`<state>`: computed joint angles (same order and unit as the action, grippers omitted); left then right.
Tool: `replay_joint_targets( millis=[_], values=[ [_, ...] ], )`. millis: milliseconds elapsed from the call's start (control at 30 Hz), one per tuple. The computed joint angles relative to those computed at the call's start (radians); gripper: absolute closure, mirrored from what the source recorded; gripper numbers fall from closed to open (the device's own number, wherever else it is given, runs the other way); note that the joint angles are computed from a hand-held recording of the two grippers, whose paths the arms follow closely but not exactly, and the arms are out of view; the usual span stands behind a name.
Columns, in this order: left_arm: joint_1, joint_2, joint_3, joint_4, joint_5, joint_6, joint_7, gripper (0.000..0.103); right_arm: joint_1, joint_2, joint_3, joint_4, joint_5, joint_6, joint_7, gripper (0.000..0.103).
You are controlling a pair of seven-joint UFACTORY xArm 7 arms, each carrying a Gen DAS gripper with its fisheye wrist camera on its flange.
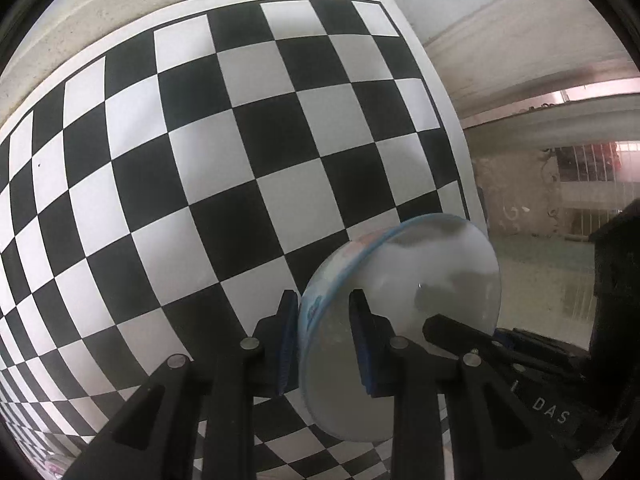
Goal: Organize plates and bowls
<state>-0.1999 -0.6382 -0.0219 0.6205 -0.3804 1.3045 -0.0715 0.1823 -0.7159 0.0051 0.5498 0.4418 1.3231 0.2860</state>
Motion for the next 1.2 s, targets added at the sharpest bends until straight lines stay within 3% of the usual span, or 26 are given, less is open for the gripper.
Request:
replay_joint_targets(
  millis=[467,867,1200],
  values=[
    [-0.002,-0.127,-0.008,0.032,0.046,0.057,-0.014,0.08,0.038,-0.038,0.03,0.069,-0.007,0.031,0.03,0.091],
    [0.056,-0.395,0.049,0.054,0.094,0.266,-0.026,0.08,0.116,-0.208,0.099,0.132,0.027,0.149,0.142,0.09],
    [0.124,-0.64,0.106,0.07,0.163,0.511,0.0,0.08,0.218,-0.339,0.193,0.136,0.101,0.197,0.285,0.091]
  ],
)
